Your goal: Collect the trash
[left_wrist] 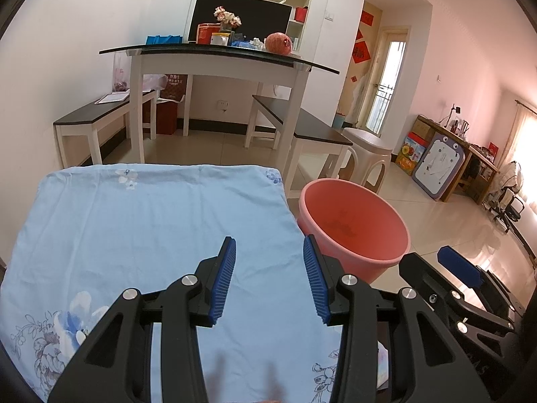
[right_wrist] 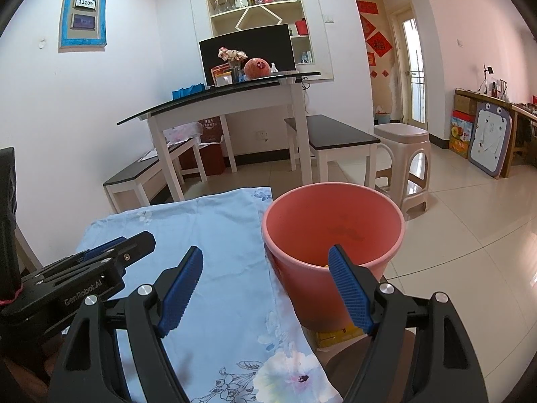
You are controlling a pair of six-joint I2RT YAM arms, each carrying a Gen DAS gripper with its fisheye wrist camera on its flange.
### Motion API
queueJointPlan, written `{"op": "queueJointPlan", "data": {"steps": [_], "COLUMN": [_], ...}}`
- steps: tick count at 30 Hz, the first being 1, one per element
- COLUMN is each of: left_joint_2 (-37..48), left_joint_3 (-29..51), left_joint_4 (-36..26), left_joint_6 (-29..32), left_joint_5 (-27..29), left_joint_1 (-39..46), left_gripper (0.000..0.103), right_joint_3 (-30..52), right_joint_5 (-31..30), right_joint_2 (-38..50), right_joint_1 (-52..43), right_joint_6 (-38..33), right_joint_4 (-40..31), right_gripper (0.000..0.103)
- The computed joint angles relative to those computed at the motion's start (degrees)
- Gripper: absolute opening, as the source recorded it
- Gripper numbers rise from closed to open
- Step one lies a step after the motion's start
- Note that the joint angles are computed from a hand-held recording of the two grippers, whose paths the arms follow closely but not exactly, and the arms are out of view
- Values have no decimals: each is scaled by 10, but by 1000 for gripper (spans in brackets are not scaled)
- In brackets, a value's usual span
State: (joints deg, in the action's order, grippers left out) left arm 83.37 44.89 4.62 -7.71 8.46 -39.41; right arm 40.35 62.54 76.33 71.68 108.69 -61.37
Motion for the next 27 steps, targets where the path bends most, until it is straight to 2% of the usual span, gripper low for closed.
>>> {"op": "queueJointPlan", "data": {"steps": [27], "left_joint_2": [-1], "left_joint_3": [-14], "left_joint_4": [12], "left_joint_6": [4], "left_joint_5": [-7], "left_joint_1": [-5], "left_gripper": [42], "right_joint_3": [5], "right_joint_5": [-2], "right_joint_2": [2], "right_joint_1": [-5], "right_joint_6": [-12], "right_joint_4": [12], "right_gripper": [76]}}
